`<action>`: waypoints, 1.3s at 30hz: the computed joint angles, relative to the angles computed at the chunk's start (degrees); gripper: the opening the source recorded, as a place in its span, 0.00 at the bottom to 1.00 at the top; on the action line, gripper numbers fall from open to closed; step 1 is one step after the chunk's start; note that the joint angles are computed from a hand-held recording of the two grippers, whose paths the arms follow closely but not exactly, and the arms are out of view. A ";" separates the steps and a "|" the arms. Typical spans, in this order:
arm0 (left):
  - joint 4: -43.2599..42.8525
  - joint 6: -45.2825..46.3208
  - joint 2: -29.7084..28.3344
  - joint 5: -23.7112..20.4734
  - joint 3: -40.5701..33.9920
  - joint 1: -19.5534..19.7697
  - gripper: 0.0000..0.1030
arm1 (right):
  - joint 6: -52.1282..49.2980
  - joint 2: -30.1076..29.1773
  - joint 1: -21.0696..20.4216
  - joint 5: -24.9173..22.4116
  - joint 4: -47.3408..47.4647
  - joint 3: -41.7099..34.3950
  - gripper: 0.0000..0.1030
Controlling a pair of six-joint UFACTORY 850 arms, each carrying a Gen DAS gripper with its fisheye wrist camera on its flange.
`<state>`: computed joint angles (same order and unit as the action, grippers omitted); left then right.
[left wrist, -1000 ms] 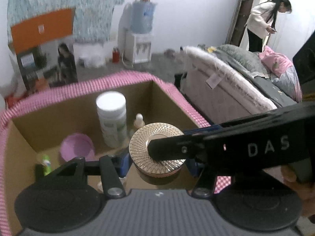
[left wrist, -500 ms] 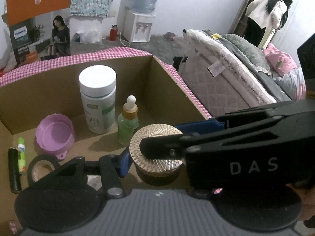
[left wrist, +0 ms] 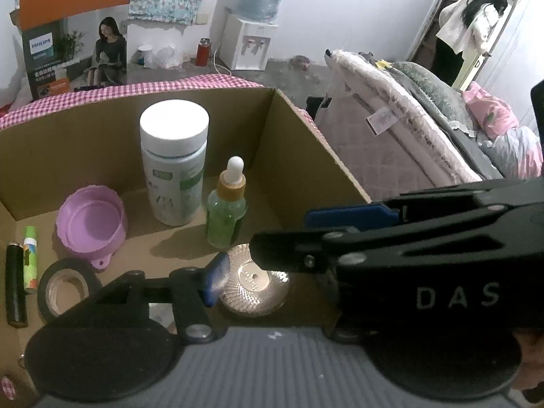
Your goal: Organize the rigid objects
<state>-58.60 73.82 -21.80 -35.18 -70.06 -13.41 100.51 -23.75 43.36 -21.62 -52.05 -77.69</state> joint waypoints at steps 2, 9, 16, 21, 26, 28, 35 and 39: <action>-1.15 1.23 0.45 0.18 0.48 0.11 0.58 | 1.66 0.27 0.18 -0.17 -1.40 0.36 0.44; -7.45 10.02 4.36 0.79 4.14 1.21 0.76 | 19.32 3.21 2.17 -1.20 -17.39 3.70 0.47; -15.02 19.83 12.32 0.78 10.51 3.77 0.94 | 36.44 8.52 7.39 -9.57 -32.57 7.90 0.72; -18.59 26.95 18.18 1.95 15.13 6.35 1.00 | 40.18 11.46 13.17 -20.12 -34.49 9.35 0.95; -22.53 31.04 22.22 3.92 18.53 9.42 1.00 | 39.47 10.21 18.61 -30.96 -31.76 7.09 0.99; -22.26 29.11 23.16 4.98 19.12 10.31 1.00 | 37.91 8.42 19.96 -34.23 -28.66 4.85 0.99; -27.39 28.91 24.72 10.28 21.33 11.71 1.00 | 34.95 2.19 21.69 -38.13 -19.85 -1.66 0.99; -30.49 32.78 25.42 10.65 22.67 12.70 1.00 | 27.85 -2.61 21.61 -41.13 -11.42 -7.31 0.99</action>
<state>-89.10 106.60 3.62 -24.53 -47.39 -0.71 128.35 -26.36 64.97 -62.75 -63.47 -85.00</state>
